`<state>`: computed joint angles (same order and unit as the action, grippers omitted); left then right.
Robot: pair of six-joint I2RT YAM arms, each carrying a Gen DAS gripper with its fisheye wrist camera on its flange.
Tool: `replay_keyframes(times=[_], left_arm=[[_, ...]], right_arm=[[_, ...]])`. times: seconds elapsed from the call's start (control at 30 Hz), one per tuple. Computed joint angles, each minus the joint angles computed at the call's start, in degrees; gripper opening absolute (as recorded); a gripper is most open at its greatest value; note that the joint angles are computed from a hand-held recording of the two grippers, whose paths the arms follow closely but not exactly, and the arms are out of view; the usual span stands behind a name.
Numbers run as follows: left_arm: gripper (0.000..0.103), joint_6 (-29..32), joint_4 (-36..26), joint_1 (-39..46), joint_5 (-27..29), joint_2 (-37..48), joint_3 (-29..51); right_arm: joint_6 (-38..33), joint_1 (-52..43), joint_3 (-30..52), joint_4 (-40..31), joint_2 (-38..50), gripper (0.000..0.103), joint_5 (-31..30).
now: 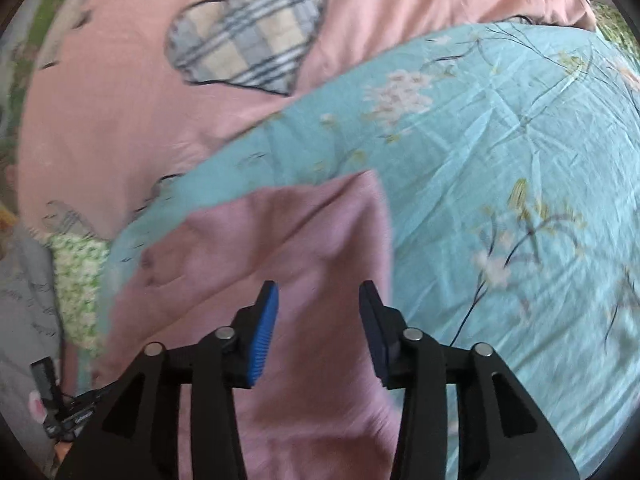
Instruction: Fold small clothes
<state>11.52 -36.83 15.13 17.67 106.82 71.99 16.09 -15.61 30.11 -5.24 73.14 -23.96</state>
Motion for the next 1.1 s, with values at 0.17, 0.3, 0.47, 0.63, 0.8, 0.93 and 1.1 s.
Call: replay_keyframes(times=[0.17, 0.3, 0.47, 0.63, 0.8, 0.93, 1.1], left_arm=[[0.052, -0.8, -1.3, 9.6, 2.6, -6.9, -7.4], [0.052, 0.8, -1.4, 18.4, 4.1, -9.1, -10.2], [0.06, 9.7, 0.4, 21.7, -0.6, -11.8, -13.1], [0.075, 17.1, 10.1, 17.4, -9.7, -15.0, -19.7], [0.075, 18.6, 18.5, 13.6, -18.1, -8.6, -20.7], [0.041, 16.4, 19.9, 13.8, -19.4, -3.5, -17.7], [0.005, 13.2, 15.7, 18.8, -11.9, -3.6, -13.6]], right_arm=[[3.6, 8.1, -7.5, -4.6, -13.7, 0.046, 0.1], [9.4, 17.2, -12.7, -6.1, -21.2, 0.046, 3.5], [16.1, 27.0, -15.1, -4.6, -21.1, 0.046, 7.3], [21.2, 33.9, -16.4, -4.6, -23.0, 0.046, 10.4], [24.0, 37.2, -16.4, -7.2, -26.5, 0.046, 12.7], [24.9, 39.6, -15.9, -10.6, -29.8, 0.046, 14.8], [24.8, 42.7, -15.7, -13.4, -32.6, 0.046, 17.7]])
